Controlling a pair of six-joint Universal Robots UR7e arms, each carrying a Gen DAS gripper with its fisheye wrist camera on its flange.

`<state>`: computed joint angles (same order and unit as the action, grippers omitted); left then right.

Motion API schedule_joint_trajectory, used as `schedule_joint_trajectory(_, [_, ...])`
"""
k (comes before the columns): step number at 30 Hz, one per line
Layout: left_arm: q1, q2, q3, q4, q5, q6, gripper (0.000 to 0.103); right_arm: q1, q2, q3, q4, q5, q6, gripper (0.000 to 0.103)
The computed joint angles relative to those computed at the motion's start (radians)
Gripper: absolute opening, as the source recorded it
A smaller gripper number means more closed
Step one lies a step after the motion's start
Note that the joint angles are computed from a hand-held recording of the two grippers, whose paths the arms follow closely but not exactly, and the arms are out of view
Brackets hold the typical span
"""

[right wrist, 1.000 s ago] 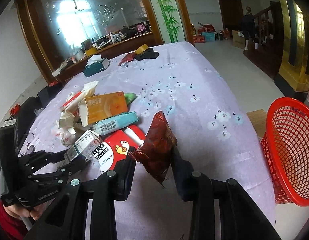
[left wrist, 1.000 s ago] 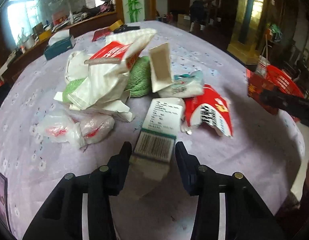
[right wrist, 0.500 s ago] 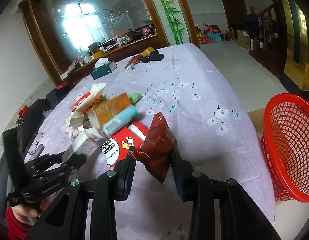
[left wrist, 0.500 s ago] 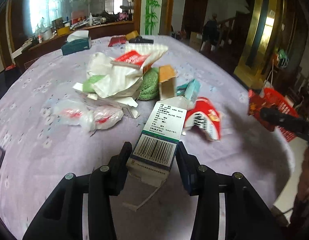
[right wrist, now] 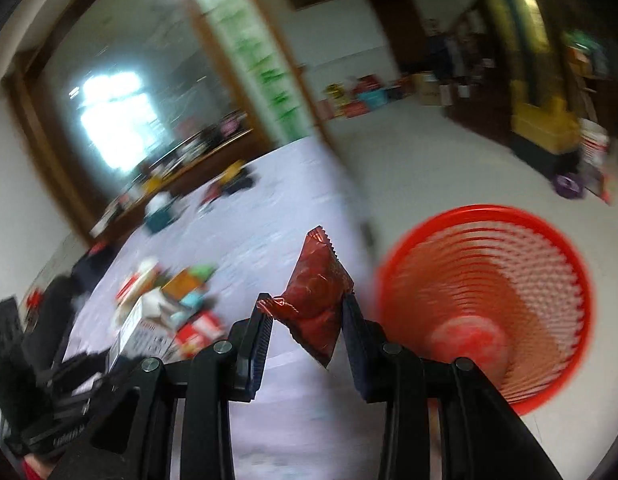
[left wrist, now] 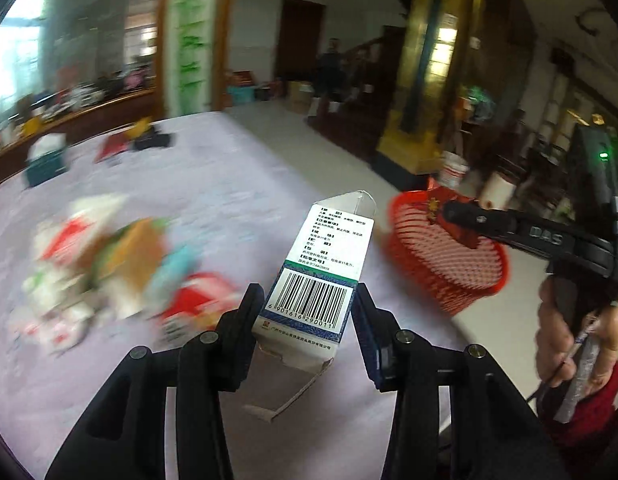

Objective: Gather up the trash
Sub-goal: 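Carry both held items to the red basket and open both tools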

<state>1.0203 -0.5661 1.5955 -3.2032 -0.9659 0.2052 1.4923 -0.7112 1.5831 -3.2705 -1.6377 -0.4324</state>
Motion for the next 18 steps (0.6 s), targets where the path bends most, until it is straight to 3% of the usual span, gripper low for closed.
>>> schedule_joint_trajectory(10, [-0.025, 0.277, -0.424, 0.292, -0.096, -0.013, 0.044, -0.095, -0.069, -0.028, 0.002, -0.016, 0.147, 0.038])
schedule_joint_trajectory(12, [-0.027, 0.320, -0.482, 0.309, -0.090, -0.017, 0.052, -0.103, -0.068, -0.039, 0.004, -0.024, 0.151, 0.040])
schedule_joint_trajectory(13, [-0.028, 0.336, -0.505, 0.320, -0.082, -0.023, 0.060, -0.108, -0.069, -0.046, 0.012, -0.027, 0.156, 0.045])
schedule_joint_trajectory(15, [-0.024, 0.336, -0.506, 0.323, -0.096, -0.033, 0.064, -0.118, -0.077, -0.045, 0.022, -0.021, 0.174, 0.062])
schedule_joint_trajectory(18, [-0.026, 0.302, -0.456, 0.303, -0.096, -0.039, 0.064, -0.130, -0.097, -0.021, -0.004, -0.015, 0.158, 0.063])
